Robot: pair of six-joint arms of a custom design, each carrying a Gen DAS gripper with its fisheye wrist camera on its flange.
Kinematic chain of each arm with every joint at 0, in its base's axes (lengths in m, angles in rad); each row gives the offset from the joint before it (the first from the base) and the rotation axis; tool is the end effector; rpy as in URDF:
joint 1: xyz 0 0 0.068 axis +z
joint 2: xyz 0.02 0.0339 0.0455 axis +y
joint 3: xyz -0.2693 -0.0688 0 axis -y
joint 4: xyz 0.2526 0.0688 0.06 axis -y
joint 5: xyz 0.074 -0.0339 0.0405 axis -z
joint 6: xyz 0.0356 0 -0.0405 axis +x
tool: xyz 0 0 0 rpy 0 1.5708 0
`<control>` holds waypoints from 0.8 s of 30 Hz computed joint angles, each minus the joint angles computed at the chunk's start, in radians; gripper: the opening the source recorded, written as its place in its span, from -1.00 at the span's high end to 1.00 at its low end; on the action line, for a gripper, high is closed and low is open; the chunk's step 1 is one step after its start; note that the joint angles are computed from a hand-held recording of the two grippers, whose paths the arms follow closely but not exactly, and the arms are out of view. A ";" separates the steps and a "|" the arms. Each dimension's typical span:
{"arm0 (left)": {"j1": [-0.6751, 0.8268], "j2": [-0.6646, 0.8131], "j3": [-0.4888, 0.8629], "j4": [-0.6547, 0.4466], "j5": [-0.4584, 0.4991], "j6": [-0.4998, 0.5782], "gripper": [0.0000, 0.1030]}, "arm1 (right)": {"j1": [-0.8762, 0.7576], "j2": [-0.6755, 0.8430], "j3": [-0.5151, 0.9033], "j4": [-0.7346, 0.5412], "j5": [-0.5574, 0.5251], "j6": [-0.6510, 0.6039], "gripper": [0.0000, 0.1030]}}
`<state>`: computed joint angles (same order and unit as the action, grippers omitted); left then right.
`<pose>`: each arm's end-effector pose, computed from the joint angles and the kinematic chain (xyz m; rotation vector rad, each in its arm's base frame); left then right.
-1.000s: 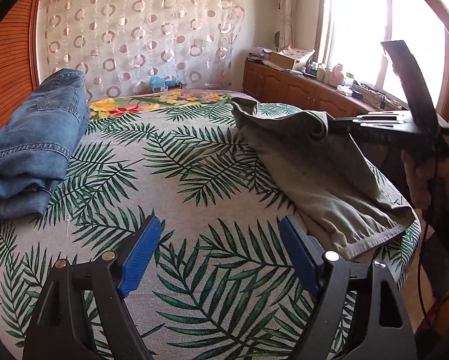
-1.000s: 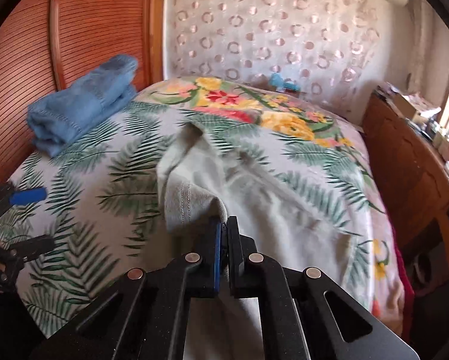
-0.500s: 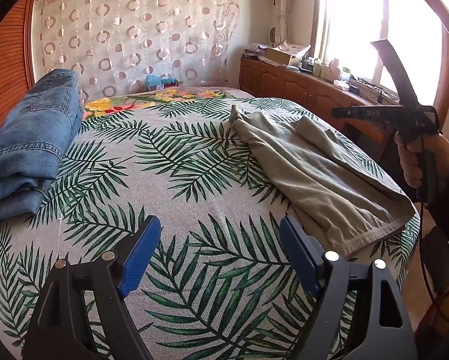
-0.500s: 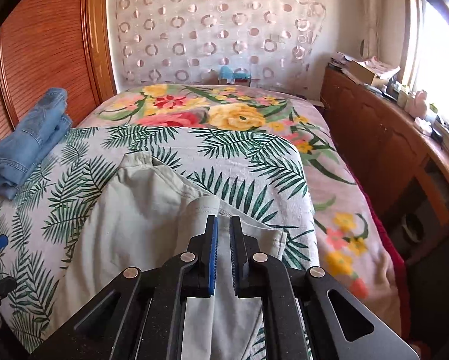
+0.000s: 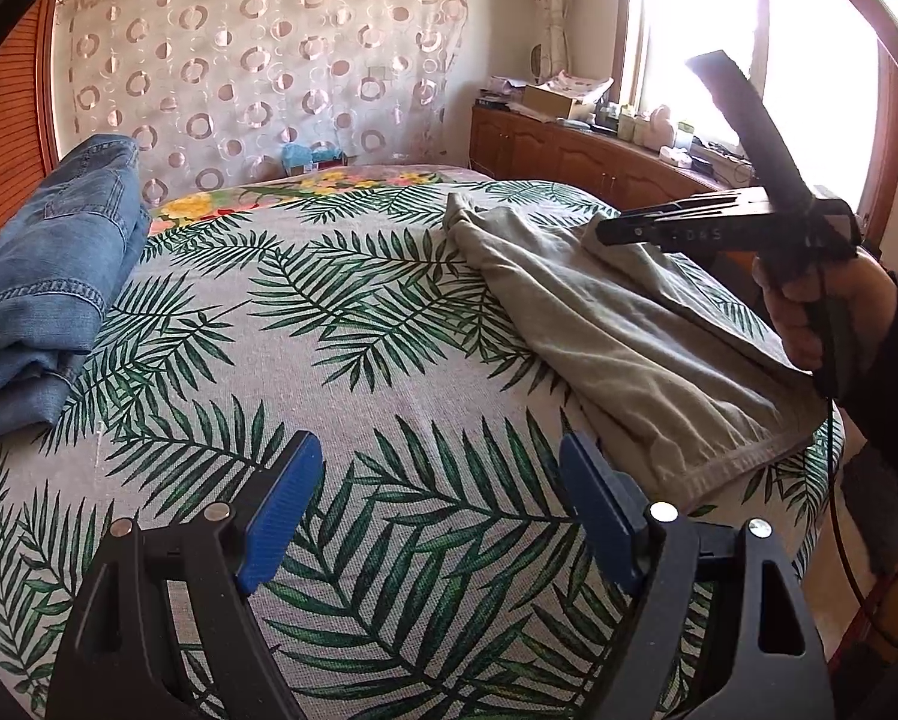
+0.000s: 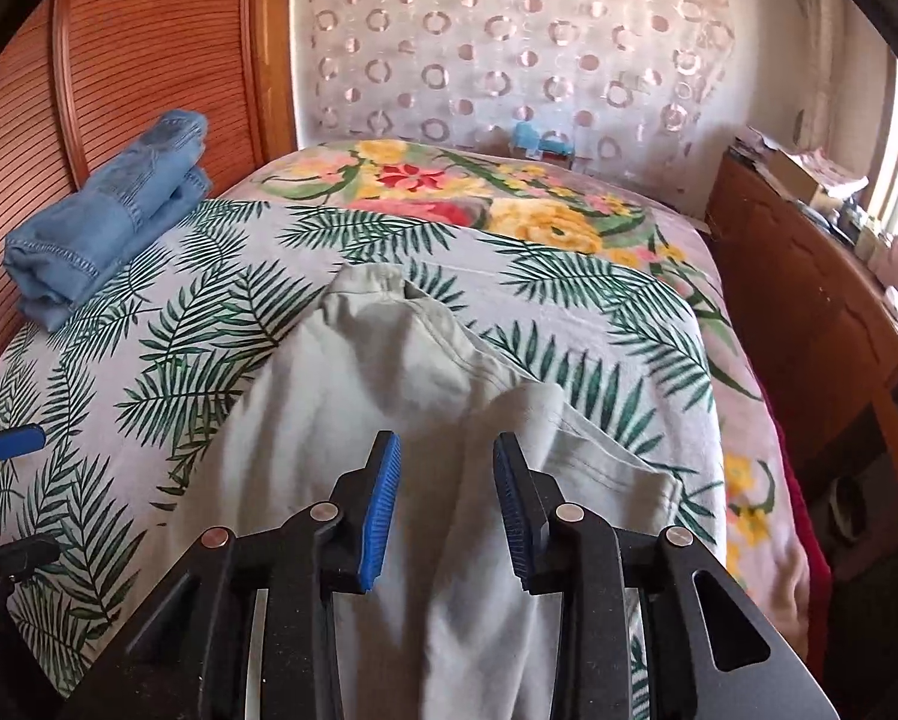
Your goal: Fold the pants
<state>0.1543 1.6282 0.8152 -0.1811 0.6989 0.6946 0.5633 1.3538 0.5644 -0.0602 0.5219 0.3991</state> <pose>0.3077 0.0247 0.1552 0.8540 2.1518 -0.4832 0.2223 0.1194 0.1607 0.0417 2.2834 -0.1413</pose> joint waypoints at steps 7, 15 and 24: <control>-0.004 -0.007 -0.013 0.007 -0.002 0.012 -0.59 | -0.073 0.123 0.067 -0.024 -0.032 -0.047 0.35; -0.002 -0.010 -0.015 0.004 0.001 0.014 -0.60 | -0.172 0.129 0.021 0.057 -0.104 -0.071 0.90; -0.011 -0.011 -0.025 0.013 -0.005 0.014 -0.60 | -0.237 0.002 -0.078 0.094 -0.042 -0.008 0.95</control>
<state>0.1437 1.6173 0.7902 -0.1679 0.6939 0.7084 0.3266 1.3554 0.4861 0.0339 0.4802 0.3908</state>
